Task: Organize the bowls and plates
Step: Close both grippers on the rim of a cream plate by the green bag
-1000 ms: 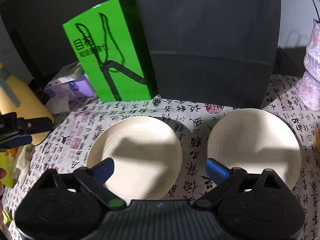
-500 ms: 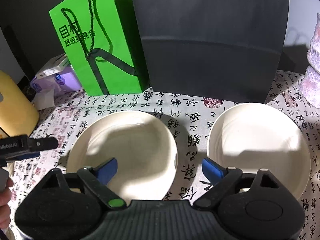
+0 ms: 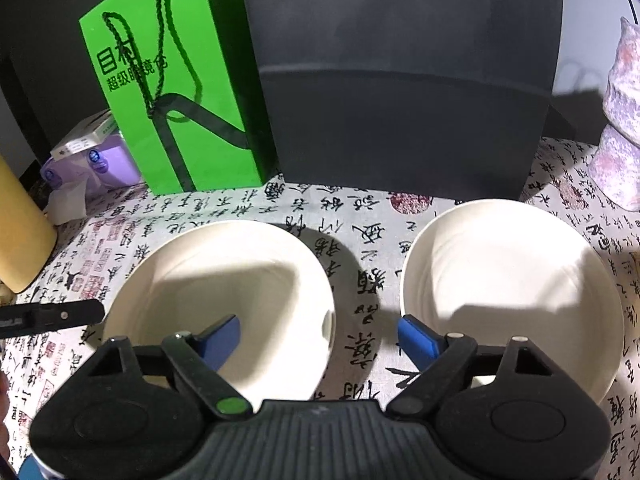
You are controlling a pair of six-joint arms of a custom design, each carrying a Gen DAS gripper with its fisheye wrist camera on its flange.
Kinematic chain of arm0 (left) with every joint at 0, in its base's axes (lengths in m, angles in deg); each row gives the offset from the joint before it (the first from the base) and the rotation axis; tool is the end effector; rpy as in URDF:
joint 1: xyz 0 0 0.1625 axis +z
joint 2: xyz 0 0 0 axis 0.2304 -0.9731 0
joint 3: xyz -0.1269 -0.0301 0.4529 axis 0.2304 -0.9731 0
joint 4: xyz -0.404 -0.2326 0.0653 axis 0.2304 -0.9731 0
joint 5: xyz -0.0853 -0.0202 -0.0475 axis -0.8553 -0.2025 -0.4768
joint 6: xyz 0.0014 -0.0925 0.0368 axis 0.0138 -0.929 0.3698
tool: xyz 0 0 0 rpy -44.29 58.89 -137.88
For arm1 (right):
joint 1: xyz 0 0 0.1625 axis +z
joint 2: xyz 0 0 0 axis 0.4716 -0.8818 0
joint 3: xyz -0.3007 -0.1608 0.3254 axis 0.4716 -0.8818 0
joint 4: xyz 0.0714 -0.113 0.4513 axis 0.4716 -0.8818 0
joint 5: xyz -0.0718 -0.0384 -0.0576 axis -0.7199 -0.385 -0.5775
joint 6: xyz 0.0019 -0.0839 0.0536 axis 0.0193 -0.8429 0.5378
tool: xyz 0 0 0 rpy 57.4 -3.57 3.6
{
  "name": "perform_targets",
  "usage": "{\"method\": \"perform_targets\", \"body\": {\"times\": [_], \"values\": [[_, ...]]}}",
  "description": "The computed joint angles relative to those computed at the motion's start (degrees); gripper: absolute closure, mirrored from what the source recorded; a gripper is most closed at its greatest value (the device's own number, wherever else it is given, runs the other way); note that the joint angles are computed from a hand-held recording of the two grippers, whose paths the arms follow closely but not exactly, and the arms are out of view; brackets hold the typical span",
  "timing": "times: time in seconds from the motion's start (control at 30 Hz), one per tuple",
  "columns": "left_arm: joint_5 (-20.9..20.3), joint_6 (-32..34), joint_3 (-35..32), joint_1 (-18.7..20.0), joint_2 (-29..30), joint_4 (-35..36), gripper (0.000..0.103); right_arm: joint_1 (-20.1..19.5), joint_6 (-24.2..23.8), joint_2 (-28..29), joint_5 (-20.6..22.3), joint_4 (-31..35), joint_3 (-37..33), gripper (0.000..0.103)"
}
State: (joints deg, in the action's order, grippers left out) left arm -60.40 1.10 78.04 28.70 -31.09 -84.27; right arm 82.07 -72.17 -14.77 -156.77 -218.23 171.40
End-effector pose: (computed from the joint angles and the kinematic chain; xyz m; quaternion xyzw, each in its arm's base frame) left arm -0.1075 -0.3854 0.2940 -0.0712 0.8843 -0.3949 0.2388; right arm 0.2796 -0.4980 0.1173 0.2883 -0.9061 0.2203 0.2173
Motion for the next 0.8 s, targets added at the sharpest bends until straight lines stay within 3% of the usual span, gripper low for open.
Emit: {"method": "perform_targets", "body": {"times": [0.3,0.43,0.5,0.8], "values": [[-2.79,1.74,0.25,2.33,1.46,-2.54,0.032,-0.30,-0.20,0.86,-0.97,0.87,0.17,0.028],[-2.66,3.65,0.86,2.32,2.29,-5.12,0.044,-0.57,0.85,1.47,-2.07,1.88,-0.14,0.037],[-2.08,4.39,1.12,2.05,2.72,-5.66,0.045,-0.65,0.94,1.64,-2.22,2.51,-0.35,0.043],[-3.06,7.61,1.64,2.49,3.54,-8.57,0.076,-0.77,0.71,1.82,-2.13,2.67,-0.12,0.063]]}}
